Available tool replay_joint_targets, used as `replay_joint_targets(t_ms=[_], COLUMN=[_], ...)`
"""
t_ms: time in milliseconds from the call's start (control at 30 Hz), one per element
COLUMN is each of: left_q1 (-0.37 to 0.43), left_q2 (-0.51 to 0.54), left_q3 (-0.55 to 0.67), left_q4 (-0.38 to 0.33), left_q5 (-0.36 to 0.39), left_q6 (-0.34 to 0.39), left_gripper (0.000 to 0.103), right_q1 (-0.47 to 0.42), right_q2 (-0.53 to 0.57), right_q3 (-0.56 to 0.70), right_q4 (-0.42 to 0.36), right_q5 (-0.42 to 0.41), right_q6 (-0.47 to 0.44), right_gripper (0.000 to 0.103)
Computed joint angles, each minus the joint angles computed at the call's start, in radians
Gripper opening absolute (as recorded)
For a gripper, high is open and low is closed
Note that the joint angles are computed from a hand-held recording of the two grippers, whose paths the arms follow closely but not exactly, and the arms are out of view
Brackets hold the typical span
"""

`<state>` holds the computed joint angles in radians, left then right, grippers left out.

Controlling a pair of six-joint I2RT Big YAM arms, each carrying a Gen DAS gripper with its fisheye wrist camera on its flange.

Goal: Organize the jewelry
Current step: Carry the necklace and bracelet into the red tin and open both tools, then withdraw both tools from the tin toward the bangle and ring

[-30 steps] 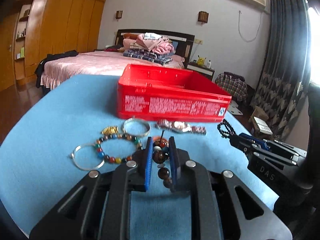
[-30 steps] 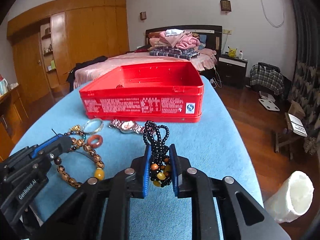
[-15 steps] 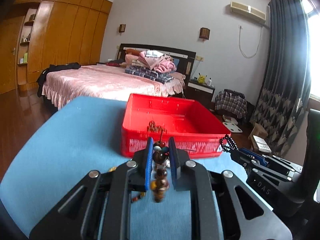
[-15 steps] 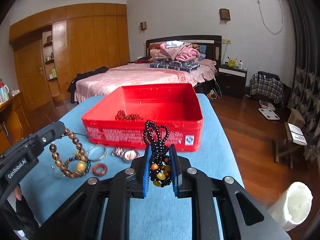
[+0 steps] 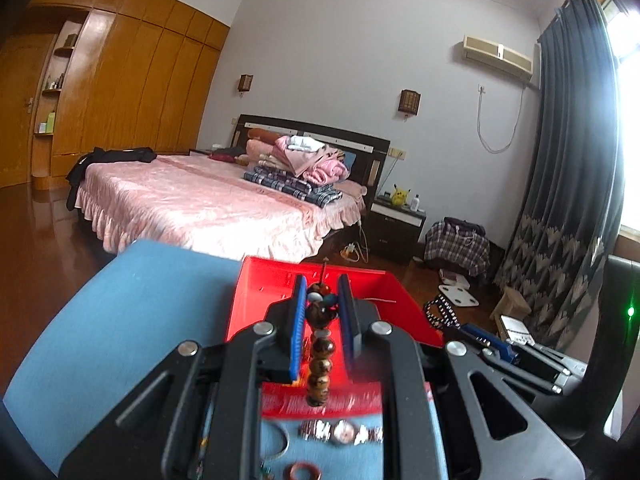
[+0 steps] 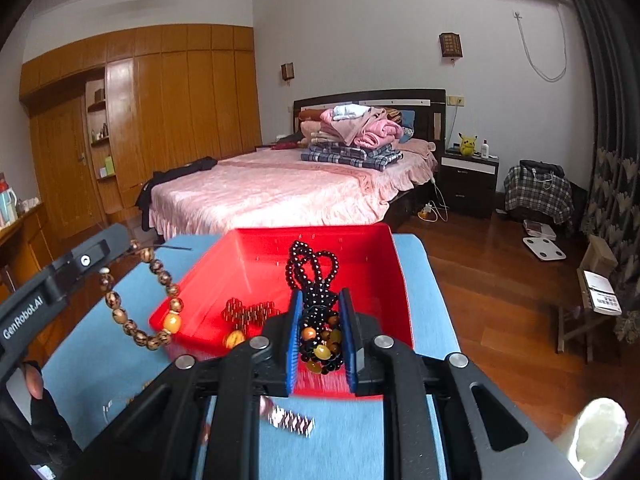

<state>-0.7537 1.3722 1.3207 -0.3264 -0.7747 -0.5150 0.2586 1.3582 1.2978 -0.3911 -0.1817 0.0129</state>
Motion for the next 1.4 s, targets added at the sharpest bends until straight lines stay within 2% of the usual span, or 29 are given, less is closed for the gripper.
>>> replay_joint_targets(t_ms=[300, 433, 567, 633, 667, 767, 800, 833, 867, 933, 1000, 1133, 1400], left_q1=[0.064, 0.098, 0.143, 0.163, 0.170, 0.180, 0.181, 0.182, 0.183, 0.180, 0.176, 0.151, 0.092], left_q2=[0.087, 0.128, 0.178, 0.196, 0.194, 0.175, 0.167, 0.156, 0.142, 0.126, 0.094, 0.030, -0.084], left_q3=[0.114, 0.150, 0.195, 0.214, 0.209, 0.178, 0.168, 0.157, 0.144, 0.135, 0.105, 0.049, -0.073], left_q4=[0.015, -0.028, -0.104, -0.156, -0.160, -0.157, -0.156, -0.156, -0.163, -0.183, -0.197, -0.245, -0.368], left_q5=[0.072, 0.127, 0.198, 0.235, 0.242, 0.241, 0.241, 0.243, 0.246, 0.241, 0.239, 0.198, 0.154], left_q6=[0.057, 0.046, 0.019, -0.007, -0.014, -0.027, -0.030, -0.031, -0.033, -0.039, -0.039, -0.048, -0.128], left_gripper=[0.014, 0.014, 0.015, 0.017, 0.018, 0.037, 0.045, 0.050, 0.053, 0.065, 0.069, 0.077, 0.078], right_q1=[0.001, -0.003, 0.002, 0.001, 0.001, 0.003, 0.001, -0.001, -0.002, -0.006, -0.005, -0.002, 0.028], right_q2=[0.096, 0.143, 0.183, 0.185, 0.188, 0.183, 0.177, 0.170, 0.166, 0.150, 0.121, 0.074, -0.036], right_q3=[0.093, 0.136, 0.172, 0.163, 0.164, 0.156, 0.149, 0.141, 0.140, 0.126, 0.095, 0.044, -0.085], right_q4=[0.004, -0.011, -0.039, -0.036, -0.036, -0.033, -0.033, -0.031, -0.035, -0.040, -0.034, -0.038, -0.038], right_q5=[0.007, 0.001, 0.017, 0.022, 0.024, 0.040, 0.038, 0.042, 0.047, 0.048, 0.056, 0.058, 0.061], right_q6=[0.021, 0.030, 0.013, 0.012, 0.012, 0.008, 0.012, 0.017, 0.020, 0.018, 0.023, 0.025, 0.028], right_gripper=[0.018, 0.018, 0.021, 0.034, 0.034, 0.037, 0.044, 0.056, 0.062, 0.076, 0.084, 0.089, 0.089])
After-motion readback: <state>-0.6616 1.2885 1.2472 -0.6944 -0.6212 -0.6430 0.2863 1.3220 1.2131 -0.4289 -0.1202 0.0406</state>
